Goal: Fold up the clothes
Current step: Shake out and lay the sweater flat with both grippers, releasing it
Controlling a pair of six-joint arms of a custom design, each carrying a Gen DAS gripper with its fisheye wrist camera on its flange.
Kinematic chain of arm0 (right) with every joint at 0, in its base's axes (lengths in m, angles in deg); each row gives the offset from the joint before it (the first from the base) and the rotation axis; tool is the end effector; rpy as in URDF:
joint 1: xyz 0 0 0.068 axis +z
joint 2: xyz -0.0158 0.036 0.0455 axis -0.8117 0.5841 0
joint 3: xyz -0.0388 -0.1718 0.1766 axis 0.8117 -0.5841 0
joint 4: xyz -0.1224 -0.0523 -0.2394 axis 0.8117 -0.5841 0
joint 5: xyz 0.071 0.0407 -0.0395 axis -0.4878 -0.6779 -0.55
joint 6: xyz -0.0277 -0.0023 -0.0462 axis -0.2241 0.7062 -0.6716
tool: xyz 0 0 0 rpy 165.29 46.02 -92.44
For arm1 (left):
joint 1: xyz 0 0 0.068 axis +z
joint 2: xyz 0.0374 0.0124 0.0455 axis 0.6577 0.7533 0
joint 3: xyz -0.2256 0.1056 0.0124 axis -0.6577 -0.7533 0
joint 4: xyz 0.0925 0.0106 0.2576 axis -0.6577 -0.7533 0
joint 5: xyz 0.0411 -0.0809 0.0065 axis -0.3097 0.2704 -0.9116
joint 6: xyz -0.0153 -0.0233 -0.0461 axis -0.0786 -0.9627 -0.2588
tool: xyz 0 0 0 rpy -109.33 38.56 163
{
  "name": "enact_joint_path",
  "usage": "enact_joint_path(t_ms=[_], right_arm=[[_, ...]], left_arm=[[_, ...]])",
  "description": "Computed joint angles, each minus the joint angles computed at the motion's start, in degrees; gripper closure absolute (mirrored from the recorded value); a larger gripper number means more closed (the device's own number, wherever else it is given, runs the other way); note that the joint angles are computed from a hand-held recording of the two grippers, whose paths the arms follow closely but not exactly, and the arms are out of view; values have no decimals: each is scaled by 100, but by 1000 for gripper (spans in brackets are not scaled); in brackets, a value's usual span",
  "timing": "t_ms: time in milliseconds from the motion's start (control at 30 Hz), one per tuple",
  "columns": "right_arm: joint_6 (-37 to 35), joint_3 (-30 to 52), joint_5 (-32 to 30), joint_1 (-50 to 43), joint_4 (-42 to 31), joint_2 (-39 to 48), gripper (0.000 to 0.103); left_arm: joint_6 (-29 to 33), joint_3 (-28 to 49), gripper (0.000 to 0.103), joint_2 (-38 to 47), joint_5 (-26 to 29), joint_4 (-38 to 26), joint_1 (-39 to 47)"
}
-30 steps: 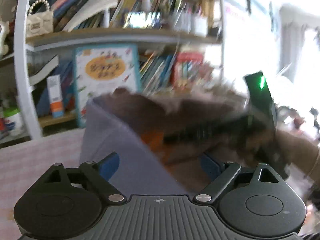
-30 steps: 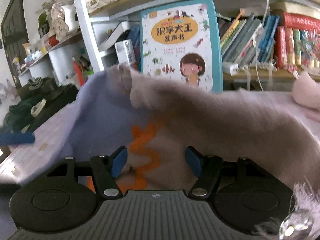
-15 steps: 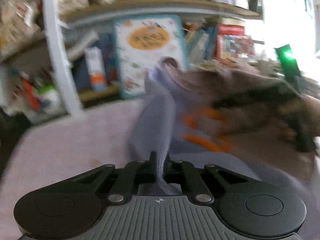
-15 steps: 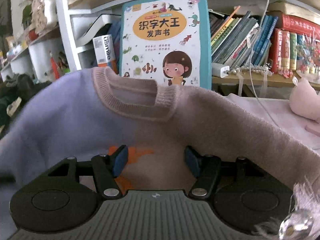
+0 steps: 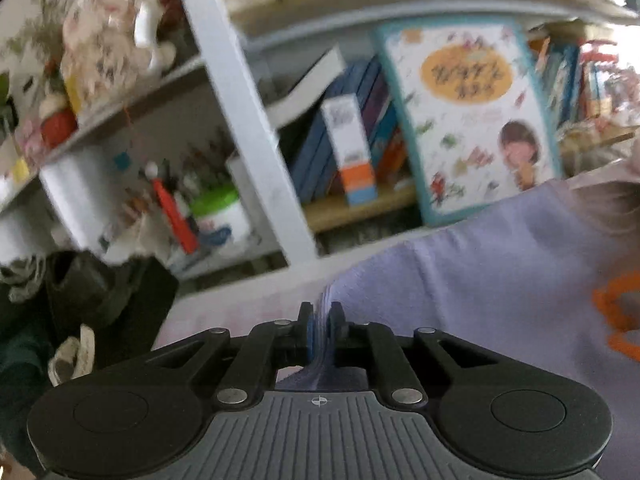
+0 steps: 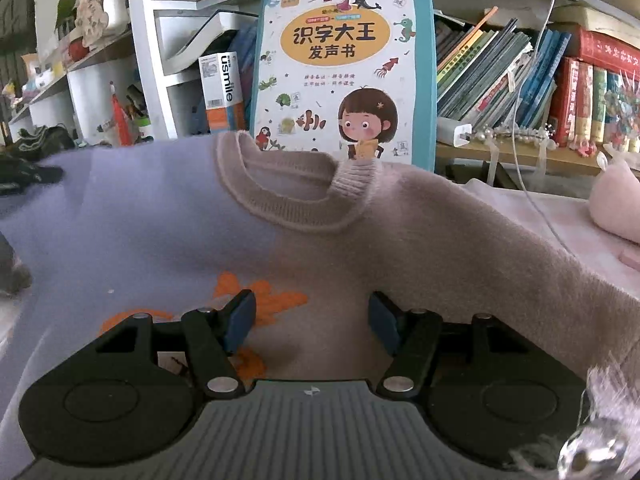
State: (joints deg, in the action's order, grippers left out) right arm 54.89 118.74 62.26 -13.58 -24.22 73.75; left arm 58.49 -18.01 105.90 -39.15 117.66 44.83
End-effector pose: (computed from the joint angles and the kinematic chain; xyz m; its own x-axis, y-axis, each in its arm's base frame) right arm 0.2519 0.1960 0.0066 -0.5403 0.0671 -0.8388 -0.0868 0.9871 0.1348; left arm 0.3698 0.0167 0.0893 -0.3945 0.4347 -0.8095 0.3375 0.8880 0.3124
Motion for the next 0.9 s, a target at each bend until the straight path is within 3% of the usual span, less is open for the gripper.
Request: enact_joint_path(t_ms=[133,233,300,433,500,633,767,867,900], right_arm=[[-18,-71,-58,-25,88,-25,42],[3,-73,-76,-38,70,-35,42],[18,-67,-69,-35,56,-35,42],[47,-41,-21,-12,12,-23,42],[57,-28,6,2,-14,-20,42],[82,-14,49,21,-30,-5,42],[110,-25,-8,-14,-11,-4,42],[136,-42,-36,-25,-20,-27,42],[142,-49,-42,-30,-55,-52,42]], left_arm=[[1,143,91,459,-521,385,44],[413,36,89,556,-970,779,112],[538,-318,81,335,-829,1010,281],[704,-1205,51,-291,-4,1358,721],[797,-1737,46,-595,366,1540,949],[364,-1932,46,-877,1269,624,1483],[-759,-1361,46,-503,2811,-906,2070],[-2169,-670,47,321,3737,-1299,2215],[-2683,-490,47,548,3817,-1283,2173]])
